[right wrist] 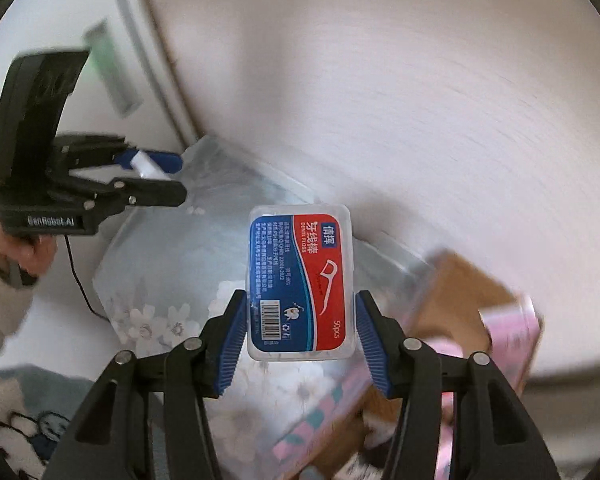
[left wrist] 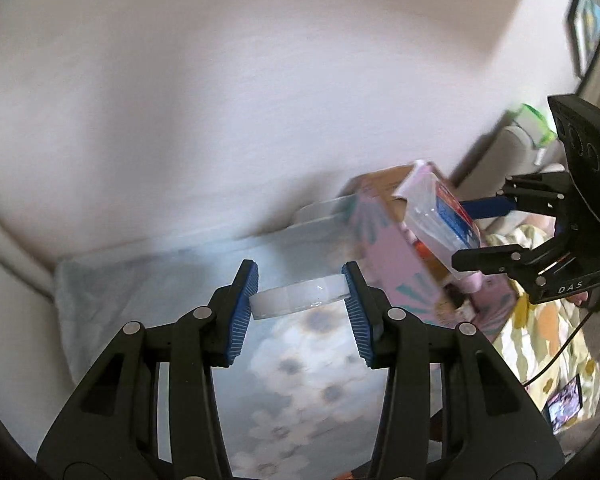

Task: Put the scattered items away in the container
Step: 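Carry the tape roll and floss box into the box and release them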

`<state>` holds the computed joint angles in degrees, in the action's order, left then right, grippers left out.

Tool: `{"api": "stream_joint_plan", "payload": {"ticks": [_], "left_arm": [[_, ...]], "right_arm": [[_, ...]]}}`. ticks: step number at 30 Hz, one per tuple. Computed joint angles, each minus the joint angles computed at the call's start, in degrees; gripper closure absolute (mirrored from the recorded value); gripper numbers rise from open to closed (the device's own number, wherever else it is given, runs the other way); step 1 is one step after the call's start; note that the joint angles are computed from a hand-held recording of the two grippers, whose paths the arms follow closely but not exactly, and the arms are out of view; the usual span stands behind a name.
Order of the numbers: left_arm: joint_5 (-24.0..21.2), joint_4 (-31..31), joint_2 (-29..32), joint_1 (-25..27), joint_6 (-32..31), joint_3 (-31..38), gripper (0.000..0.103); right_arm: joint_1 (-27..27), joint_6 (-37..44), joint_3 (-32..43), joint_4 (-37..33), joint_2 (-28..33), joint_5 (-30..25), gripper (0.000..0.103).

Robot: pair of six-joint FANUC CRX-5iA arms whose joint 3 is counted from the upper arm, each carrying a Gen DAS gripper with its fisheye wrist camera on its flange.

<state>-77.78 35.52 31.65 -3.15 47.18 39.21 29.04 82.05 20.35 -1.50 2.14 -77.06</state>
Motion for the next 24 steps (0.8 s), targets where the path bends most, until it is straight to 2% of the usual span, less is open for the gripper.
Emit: {"api": "stream_joint_plan", "payload": {"ticks": [3,9,11,13,15,19,23,24], "left_arm": [[-0.87,1.19,0.62,-2.58,-0.1,1.86,0.062],[0.22,0.36,2.63,-8.96,-1.1,3.35,0.062],[-2.48,-0.62,4.11,-10.25,1.1,7.13,0.062],[-3.35,-1.8,5.25,-12.43,3.01,8.79,0.062],[-2.41,-3.16,4.83,-14.16,3.34,7.34,0.062],[-1.29,-6.87,7.56,-18.51,6.06,9.25,0.062],[-0.04,-8.62,7.92,-19.93,7.12,8.56,0.062],[0.36,-8.79,7.96,-20.24,7.58,8.52,0.06]], "right_arm": [[-2.2,-2.61,-2.56,1.61,-4.2,-0.44,0.053],[-3.43,-8.89,-11.74,6.05,-11.79,0.65,0.053],[-4.68,-10.34,-14.54,6.25,-13.86,0.39,0.053],[-6.25,-11.07,-16.93,5.41,-15.24,0.66,0.053],[-10.11,-8.91,-17.74,2.68,-16.32,-0.19,0.053],[-11.53,-9.18,-20.3,0.05,-17.25,0.4,0.053],[-13.25,-7.62,-21.92,-2.45,-17.43,1.18,0.053],[-13.71,-7.17,-22.16,-3.02,-17.37,1.49,0.053]]}}
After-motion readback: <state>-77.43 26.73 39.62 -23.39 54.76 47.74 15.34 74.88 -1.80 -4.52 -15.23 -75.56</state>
